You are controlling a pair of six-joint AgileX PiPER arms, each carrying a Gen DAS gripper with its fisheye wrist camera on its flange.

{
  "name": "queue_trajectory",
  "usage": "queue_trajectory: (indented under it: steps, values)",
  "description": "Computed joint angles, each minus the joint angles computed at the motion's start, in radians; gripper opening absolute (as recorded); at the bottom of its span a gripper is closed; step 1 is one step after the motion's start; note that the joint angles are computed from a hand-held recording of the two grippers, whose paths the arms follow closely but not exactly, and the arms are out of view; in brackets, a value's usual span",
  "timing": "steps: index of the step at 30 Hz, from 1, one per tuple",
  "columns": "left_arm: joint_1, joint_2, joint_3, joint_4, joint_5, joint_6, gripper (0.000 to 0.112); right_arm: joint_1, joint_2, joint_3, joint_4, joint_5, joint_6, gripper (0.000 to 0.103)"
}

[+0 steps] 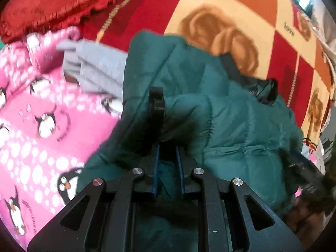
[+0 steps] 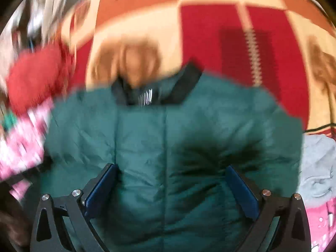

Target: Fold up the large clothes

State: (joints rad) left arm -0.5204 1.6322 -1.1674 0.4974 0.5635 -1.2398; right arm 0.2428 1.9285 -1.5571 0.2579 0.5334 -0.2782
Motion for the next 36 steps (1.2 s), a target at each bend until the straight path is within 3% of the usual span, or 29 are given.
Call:
queue_trajectory:
  steps: [3,7,9,11,13,15,17,19,23,27,30,32,36]
  values:
    - [-0.021,0.006,-0.02,0.039,0.037,-0.018,0.014,-0.017,-0.029,0.013,0.075,-0.005,-0.046,0.103]
    - [-0.036,-0.011,-0.037,0.044,0.072,-0.01,0.014,-0.039,-0.171,0.149,0.104,-0.012,-0.069,0.103]
    - [-0.037,-0.042,-0.018,0.041,0.063,-0.003,0.014,-0.045,-0.207,0.19,0.081,0.041,-0.066,0.103]
    - [-0.037,-0.048,-0.017,-0.029,0.097,0.082,0.014,-0.056,-0.167,0.186,0.091,0.157,-0.084,0.103]
    - [-0.025,-0.063,-0.001,-0.13,0.109,0.2,0.015,-0.053,-0.208,0.24,0.043,0.148,-0.03,0.096]
    - [-0.047,-0.126,0.047,-0.095,0.122,0.19,0.015,-0.075,-0.323,0.333,0.094,0.108,-0.073,0.093]
    - [-0.086,-0.221,0.102,-0.022,0.148,0.145,0.015,-0.148,-0.493,0.471,0.27,0.089,-0.222,0.093]
    - [-0.113,-0.323,0.167,0.009,0.172,0.133,0.015,-0.246,-0.614,0.583,0.388,0.146,-0.346,0.094]
    - [-0.141,-0.506,0.312,-0.057,0.197,0.128,0.015,-0.461,-0.763,0.748,0.378,0.288,-0.449,0.094]
    - [-0.238,-0.635,0.42,-0.029,0.241,0.057,0.015,-0.726,-0.785,0.821,0.407,0.448,-0.693,0.094]
    - [-0.332,-0.704,0.499,-0.006,0.281,-0.021,0.015,-0.822,-0.755,0.847,0.365,0.481,-0.788,0.094]
    - [-0.34,-0.734,0.528,-0.038,0.278,-0.015,0.015,-0.903,-0.721,0.837,0.385,0.549,-0.85,0.094]
    - [-0.311,-0.783,0.566,-0.097,0.248,0.027,0.015,-0.967,-0.662,0.815,0.402,0.593,-0.855,0.094]
